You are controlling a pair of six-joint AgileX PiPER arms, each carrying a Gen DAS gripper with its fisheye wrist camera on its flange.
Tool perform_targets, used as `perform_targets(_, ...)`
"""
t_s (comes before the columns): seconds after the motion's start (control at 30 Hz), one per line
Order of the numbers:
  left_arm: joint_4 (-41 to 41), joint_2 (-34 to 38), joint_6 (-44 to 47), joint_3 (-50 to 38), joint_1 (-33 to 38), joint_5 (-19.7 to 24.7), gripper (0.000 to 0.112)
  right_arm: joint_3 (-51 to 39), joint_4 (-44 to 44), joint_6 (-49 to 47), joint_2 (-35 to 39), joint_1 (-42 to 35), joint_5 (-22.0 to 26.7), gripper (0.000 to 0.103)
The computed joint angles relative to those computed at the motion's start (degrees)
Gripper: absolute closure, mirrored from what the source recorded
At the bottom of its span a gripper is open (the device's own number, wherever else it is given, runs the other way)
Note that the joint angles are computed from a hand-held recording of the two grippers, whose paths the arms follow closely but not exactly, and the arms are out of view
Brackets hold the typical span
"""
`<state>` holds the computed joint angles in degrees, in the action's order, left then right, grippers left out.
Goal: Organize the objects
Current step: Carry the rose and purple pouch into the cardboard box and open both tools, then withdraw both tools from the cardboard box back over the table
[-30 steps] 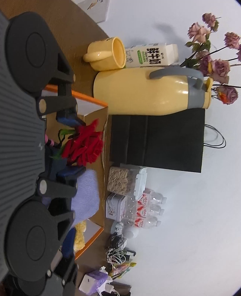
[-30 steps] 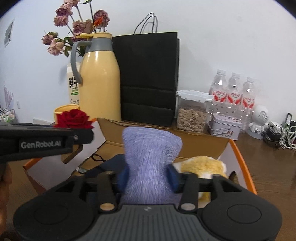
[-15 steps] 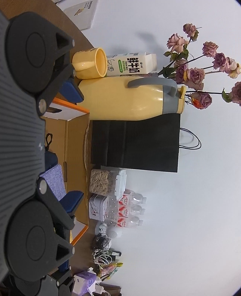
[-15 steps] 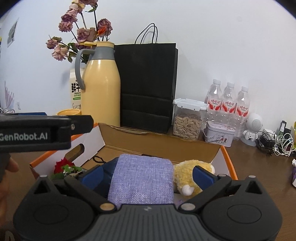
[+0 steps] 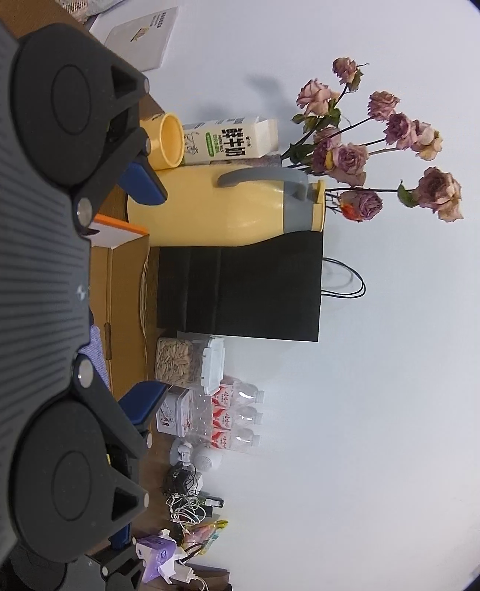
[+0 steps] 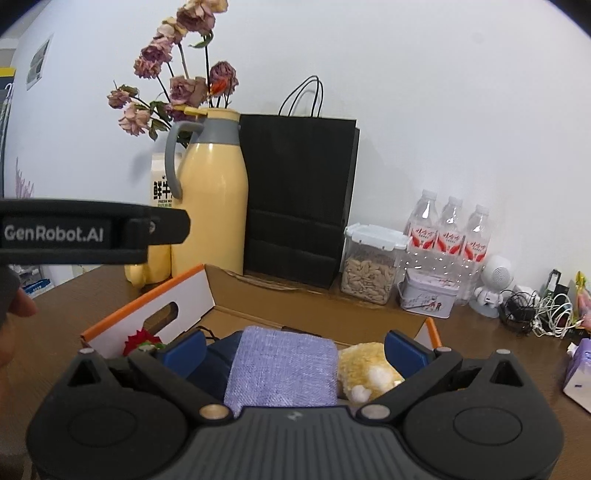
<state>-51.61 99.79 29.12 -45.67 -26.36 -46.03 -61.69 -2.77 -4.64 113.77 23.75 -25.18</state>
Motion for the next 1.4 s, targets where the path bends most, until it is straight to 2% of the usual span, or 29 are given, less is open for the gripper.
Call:
perform_targets(0.33,-10.4,-8.5,7.7,7.2,-7.8,-4.5,0.009,12.5,0.7,-1.6,-10.4,0.4,-2.6,0.0)
perform_targets(0.57,-17.8,-12.7,9.3,13.5,-13.9,-7.5,0.009,22.8,-1.3,0.3,-17.1,-0.8,-5.7,0.0)
perform_targets(1.0,-34.4,-15.9,5.2,24.8,-29.2,-15.8,0.009,39.4,-7.1,3.1,-22.8,-5.6,-13.9,0.0)
perform_targets(1.1,-37.5,-15.2,3.1,26.3,-31.9,-16.1,0.009,42.0,-9.0,4.4,-23.0,-7.3,-16.0,0.0)
perform_targets(1.4,-42.9,-10.8,-0.9,28.0,-35.8,-13.2,0.009,45.4,-14.3,7.1,-20.5,-12.1,-19.9,0.0)
